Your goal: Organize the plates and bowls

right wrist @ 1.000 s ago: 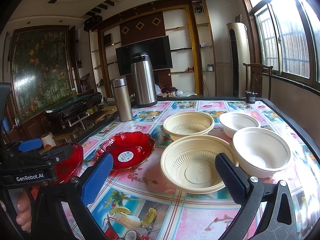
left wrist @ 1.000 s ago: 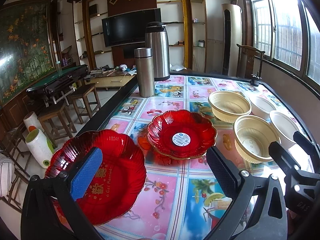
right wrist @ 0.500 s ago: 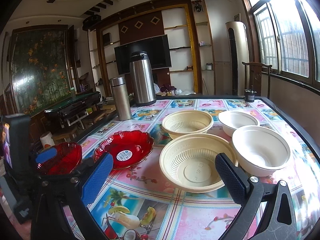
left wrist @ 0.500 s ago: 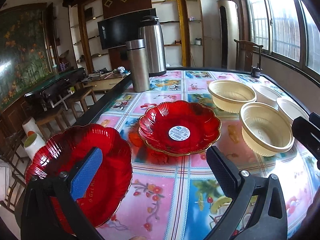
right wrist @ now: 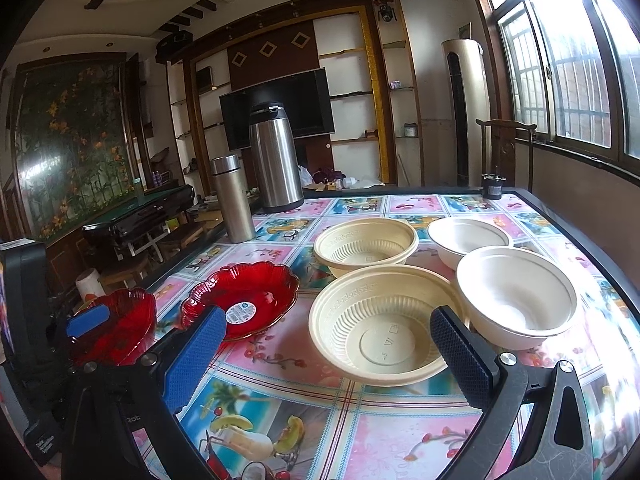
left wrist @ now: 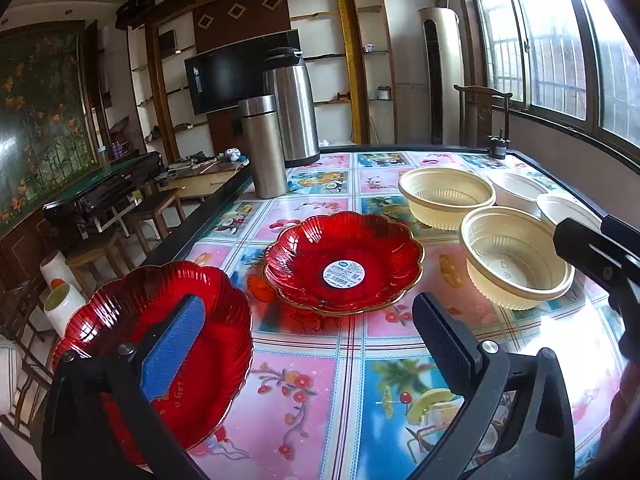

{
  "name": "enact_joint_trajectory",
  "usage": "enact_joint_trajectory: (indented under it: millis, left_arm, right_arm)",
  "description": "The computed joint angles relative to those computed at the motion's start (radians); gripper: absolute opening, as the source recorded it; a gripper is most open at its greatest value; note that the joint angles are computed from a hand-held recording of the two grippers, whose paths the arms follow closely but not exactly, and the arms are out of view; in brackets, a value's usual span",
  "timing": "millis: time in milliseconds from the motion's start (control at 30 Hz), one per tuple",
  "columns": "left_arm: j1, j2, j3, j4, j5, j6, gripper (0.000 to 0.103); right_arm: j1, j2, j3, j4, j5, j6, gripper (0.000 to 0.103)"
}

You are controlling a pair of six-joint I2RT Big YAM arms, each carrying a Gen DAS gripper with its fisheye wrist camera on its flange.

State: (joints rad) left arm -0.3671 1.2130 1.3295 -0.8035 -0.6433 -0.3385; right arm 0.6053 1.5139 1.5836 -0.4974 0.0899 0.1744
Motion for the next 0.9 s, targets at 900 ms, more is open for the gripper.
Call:
enact_joint_trajectory:
  millis: [900]
  left_arm:
    - [0.454,0.538,0.795,-0.705,1.071,-0.05,0.103]
  right_arm:
    - [-0.037,0.497,0.695,-0.383,-0.618,0.61,0.102]
